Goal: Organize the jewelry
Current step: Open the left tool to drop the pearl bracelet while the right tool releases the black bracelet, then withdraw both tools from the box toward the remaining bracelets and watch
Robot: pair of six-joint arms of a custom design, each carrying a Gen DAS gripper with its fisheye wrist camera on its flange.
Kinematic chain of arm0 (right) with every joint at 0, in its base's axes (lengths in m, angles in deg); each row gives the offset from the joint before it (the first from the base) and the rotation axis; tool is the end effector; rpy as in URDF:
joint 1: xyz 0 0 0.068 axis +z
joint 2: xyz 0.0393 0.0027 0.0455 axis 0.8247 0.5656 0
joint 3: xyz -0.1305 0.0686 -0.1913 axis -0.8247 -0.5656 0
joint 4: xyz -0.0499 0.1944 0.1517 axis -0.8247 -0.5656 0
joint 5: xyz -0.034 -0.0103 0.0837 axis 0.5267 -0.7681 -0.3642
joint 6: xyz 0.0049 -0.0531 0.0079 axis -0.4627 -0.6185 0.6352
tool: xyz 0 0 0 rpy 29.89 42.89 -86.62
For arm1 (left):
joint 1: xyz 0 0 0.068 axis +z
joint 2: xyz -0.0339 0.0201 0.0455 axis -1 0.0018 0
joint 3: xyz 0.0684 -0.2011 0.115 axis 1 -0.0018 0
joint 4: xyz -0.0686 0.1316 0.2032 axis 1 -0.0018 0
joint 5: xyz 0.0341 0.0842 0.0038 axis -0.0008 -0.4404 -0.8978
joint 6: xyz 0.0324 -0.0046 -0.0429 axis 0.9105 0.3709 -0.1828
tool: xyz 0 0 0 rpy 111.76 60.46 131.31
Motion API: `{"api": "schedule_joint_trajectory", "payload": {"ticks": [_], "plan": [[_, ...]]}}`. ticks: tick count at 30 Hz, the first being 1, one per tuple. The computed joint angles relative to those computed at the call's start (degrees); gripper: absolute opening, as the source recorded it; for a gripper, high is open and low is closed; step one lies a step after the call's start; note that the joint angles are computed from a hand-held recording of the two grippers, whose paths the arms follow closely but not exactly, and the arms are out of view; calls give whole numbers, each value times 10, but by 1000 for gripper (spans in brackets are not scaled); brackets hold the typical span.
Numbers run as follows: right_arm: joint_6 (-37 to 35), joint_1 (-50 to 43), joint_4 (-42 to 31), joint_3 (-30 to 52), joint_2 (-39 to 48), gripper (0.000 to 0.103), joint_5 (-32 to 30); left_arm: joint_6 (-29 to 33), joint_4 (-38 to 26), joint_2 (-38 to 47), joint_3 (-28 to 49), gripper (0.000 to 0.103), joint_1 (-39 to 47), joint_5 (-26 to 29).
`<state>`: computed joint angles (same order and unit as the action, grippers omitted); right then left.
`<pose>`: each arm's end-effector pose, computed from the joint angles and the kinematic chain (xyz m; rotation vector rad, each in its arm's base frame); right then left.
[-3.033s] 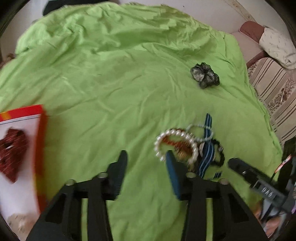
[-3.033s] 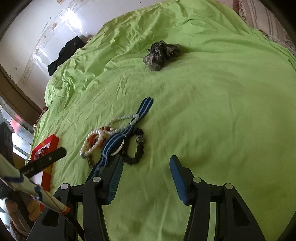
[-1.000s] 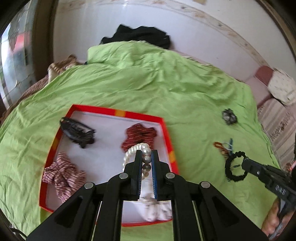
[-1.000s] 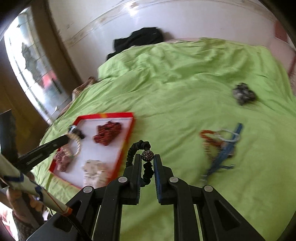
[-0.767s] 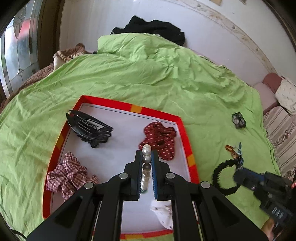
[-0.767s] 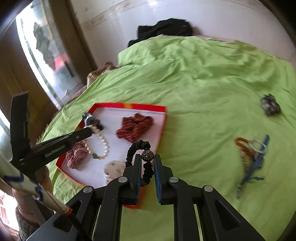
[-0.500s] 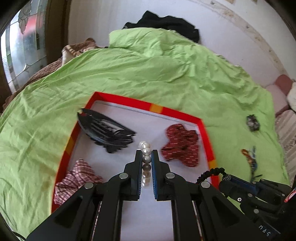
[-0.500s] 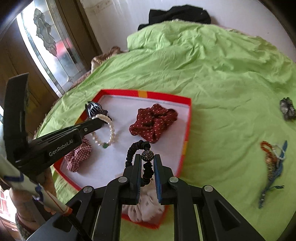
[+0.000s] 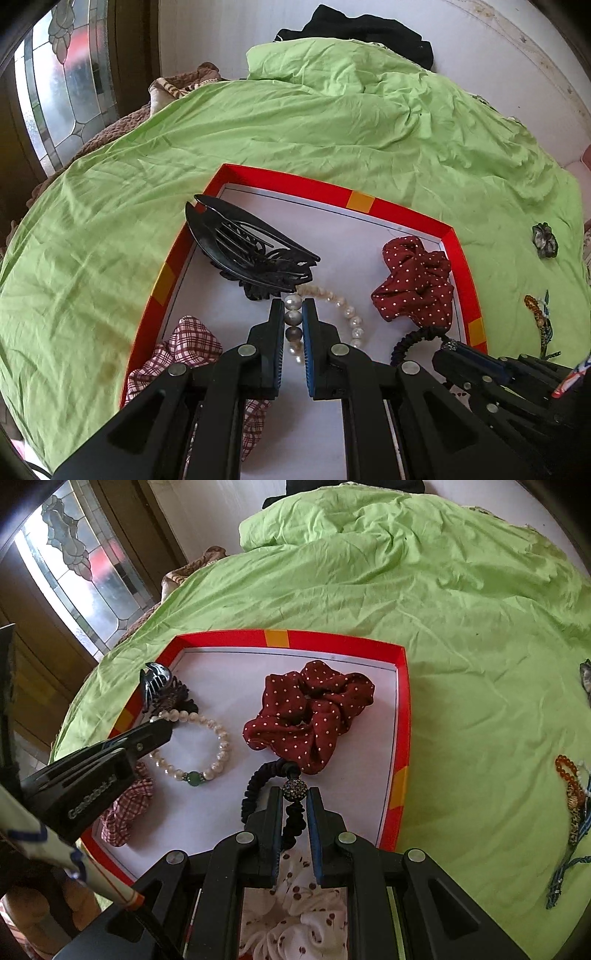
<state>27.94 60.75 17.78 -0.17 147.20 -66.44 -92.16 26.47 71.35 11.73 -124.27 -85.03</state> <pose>0.3164 0.0408 0.2248 -0.3622 2.5778 0.4424 0.3051 -0.1942 0.2376 -0.2498 2.5043 -0.0749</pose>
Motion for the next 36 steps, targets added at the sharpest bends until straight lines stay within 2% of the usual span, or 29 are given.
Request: {"api": "schedule_joint_trajectory", "payload": {"ticks": [10, 11, 12, 13, 14, 15, 17, 26, 36], "plan": [[-10, 8, 24, -27, -13, 16, 24, -7, -14, -2, 7, 9, -20, -34], [-10, 7, 23, -27, -14, 21, 24, -7, -17, -3, 8, 10, -24, -40], [-10, 4, 20, -26, -16, 32, 20, -6, -19, -4, 10, 12, -28, -45], [-9, -1, 20, -29, -22, 38, 15, -6, -21, -4, 11, 15, -31, -48], [-7, -3, 22, -32, -27, 43, 13, -6, -21, -5, 12, 21, -35, -54], [-7, -6, 23, -35, -34, 44, 11, -5, -21, -6, 12, 27, -40, -62], [-12, -12, 16, -35, -43, 44, 7, -5, -25, -7, 15, 30, -49, -78], [-37, -71, -17, -55, -90, 44, -30, -6, -40, -2, 33, 31, -90, -131], [-69, -138, -35, -79, -125, 45, -61, -7, -47, 2, 42, 33, -118, -151]]}}
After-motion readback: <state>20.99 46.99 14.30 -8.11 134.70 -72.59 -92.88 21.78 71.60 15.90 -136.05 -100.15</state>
